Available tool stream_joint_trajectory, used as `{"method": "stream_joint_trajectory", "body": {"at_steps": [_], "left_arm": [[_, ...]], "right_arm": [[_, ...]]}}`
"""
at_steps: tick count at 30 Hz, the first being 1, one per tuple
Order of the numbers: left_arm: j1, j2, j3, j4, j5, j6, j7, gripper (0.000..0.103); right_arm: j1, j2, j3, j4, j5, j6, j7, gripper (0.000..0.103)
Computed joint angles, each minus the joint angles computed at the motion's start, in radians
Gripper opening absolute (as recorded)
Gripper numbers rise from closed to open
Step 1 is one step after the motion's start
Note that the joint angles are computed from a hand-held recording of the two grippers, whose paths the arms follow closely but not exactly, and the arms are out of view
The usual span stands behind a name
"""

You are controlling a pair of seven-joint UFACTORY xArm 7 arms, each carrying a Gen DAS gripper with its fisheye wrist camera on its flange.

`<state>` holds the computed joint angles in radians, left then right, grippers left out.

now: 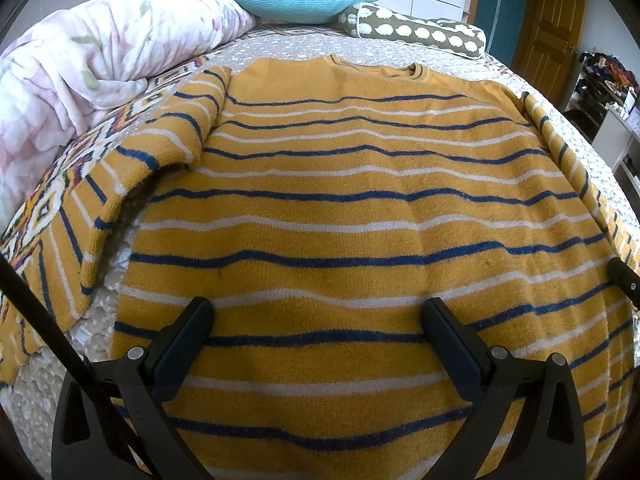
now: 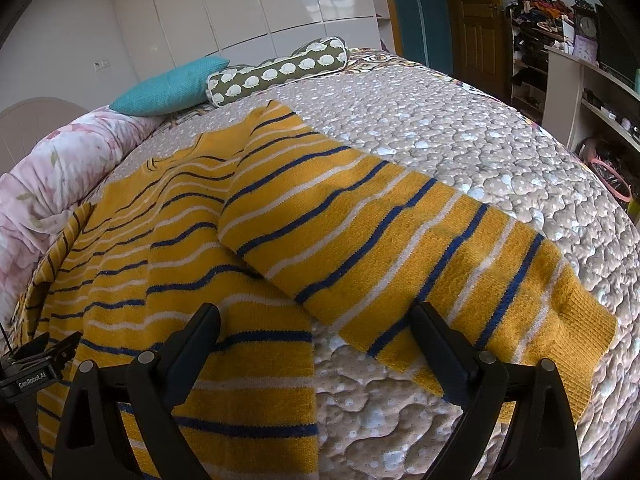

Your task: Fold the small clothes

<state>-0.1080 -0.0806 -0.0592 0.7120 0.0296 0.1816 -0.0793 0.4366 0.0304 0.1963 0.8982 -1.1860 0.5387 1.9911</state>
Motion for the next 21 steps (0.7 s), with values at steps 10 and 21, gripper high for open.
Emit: {"method": "stream_joint_trajectory", "body": {"at_steps": [10,21], "left_arm": [[0.000,-0.001,0.000,-0.003,0.003,-0.004,-0.002,0.103],[0.001,0.000,0.000,-0.001,0.005,-0.002,-0.004,0.103]], "right_arm": [[0.003,0.002,0.000,0.003,0.006,0.005,-0.007,0.099],[0.002,-0.002,-0.001,-0.002,-0.004,-0.003,0.004,0.098]]}}
